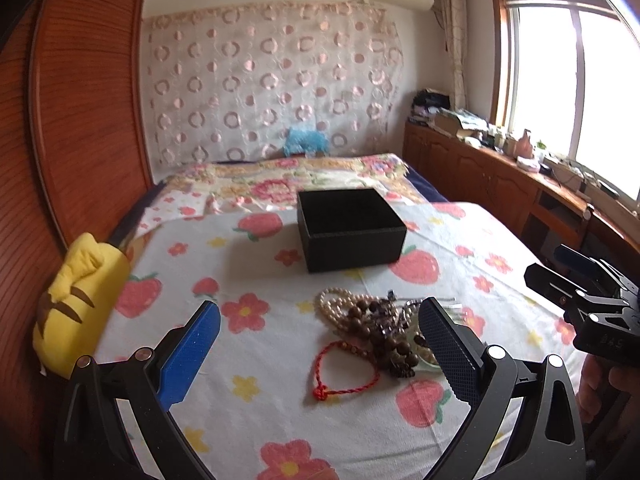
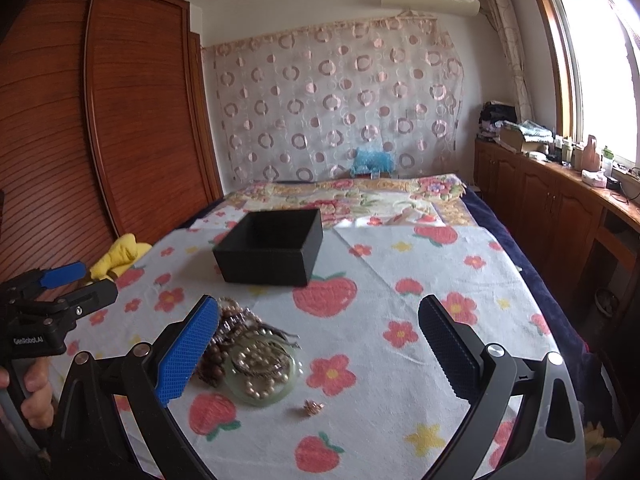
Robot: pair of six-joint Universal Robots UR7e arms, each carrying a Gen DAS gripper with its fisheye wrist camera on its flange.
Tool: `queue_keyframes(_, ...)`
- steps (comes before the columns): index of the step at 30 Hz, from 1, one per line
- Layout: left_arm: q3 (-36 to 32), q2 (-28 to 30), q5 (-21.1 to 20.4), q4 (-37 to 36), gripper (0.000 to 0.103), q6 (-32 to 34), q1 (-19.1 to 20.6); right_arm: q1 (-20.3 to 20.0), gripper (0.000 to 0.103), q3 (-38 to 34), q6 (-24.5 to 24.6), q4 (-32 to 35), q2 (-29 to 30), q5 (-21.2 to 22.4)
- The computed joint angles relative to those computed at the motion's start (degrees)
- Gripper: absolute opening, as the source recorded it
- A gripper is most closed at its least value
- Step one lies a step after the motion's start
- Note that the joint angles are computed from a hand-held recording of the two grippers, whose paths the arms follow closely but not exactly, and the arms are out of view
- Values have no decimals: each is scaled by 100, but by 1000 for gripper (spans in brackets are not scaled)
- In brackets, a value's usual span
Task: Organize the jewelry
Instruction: 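Lower the left tool onto the purple-flower hair comb and close it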
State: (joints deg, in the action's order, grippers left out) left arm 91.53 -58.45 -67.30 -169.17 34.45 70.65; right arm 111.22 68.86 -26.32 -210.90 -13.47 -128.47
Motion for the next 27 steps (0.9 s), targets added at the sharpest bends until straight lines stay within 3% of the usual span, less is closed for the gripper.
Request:
queue_keyframes(11, -394, 304, -260, 860, 94, -69, 134, -285, 81, 304, 165, 677, -133, 129)
queue_keyframes(20, -1106, 648, -641, 2045, 61, -328, 175, -397, 80, 406, 253, 933, -155, 181)
queue_keyframes(23, -1403, 826, -632, 2392, 47, -436, 180, -404, 80, 426, 258, 990, -170, 220)
queue_keyframes(27, -1747, 1019, -655, 2913, 36, -628, 202, -394, 80, 435, 268, 1027, -182, 260)
